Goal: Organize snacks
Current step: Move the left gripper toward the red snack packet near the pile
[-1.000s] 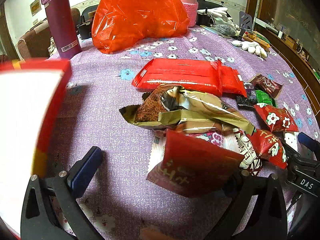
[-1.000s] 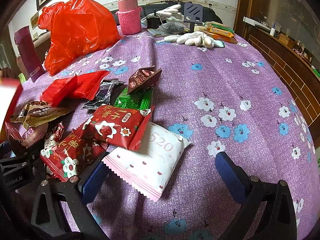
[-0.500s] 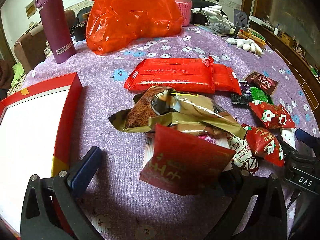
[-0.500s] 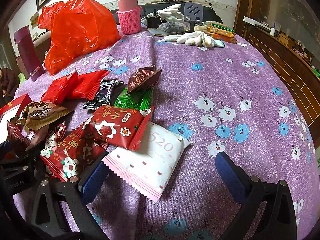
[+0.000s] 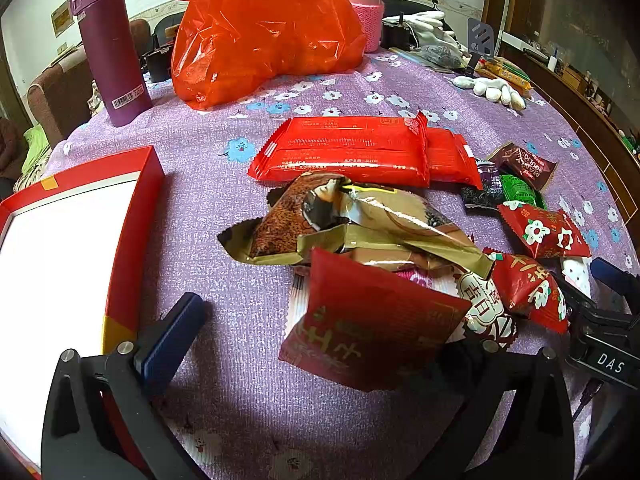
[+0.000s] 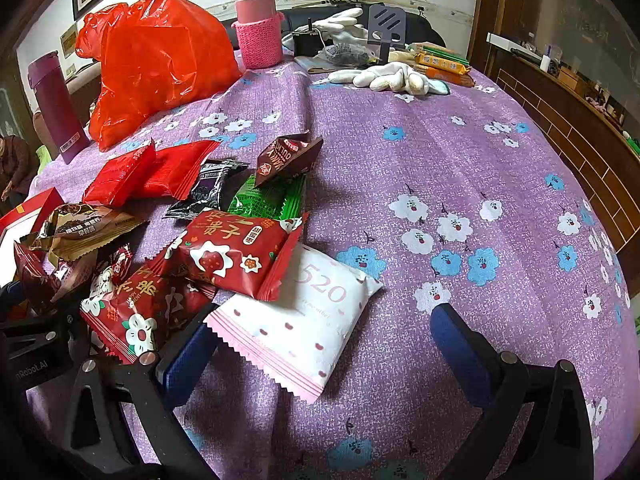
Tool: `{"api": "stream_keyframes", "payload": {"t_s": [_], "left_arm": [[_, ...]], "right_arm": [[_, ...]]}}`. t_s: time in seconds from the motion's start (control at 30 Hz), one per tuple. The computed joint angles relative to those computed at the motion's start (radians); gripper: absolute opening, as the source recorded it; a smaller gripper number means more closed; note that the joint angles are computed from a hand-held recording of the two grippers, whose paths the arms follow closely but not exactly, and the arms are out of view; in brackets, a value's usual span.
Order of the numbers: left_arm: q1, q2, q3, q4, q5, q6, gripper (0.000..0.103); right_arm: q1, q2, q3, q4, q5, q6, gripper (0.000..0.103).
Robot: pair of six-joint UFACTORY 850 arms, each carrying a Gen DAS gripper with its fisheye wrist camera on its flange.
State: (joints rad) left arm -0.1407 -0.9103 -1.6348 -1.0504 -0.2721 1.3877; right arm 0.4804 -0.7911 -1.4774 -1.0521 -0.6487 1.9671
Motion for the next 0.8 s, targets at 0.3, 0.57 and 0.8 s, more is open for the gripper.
{"api": "stream_keyframes", "payload": {"t_s": [0.3, 0.57, 0.8], "left_arm": [[0.000, 0.001, 0.001, -0.001, 0.000, 0.001, 0.103], [-0.007, 0.014, 0.020, -0.029, 0.029, 0.040, 0.103], [-0.008, 0.013, 0.018, -0.028, 0.029, 0.039, 0.103]], "right_arm": [[0.000, 0.000, -0.001, 0.001, 0.000, -0.001, 0.103], [-0.003, 0.020, 0.021, 0.024, 0.044, -0.069, 0.103], [-0.007, 0.090, 0.136, -0.122, 0.176, -0.001, 0.103]]}}
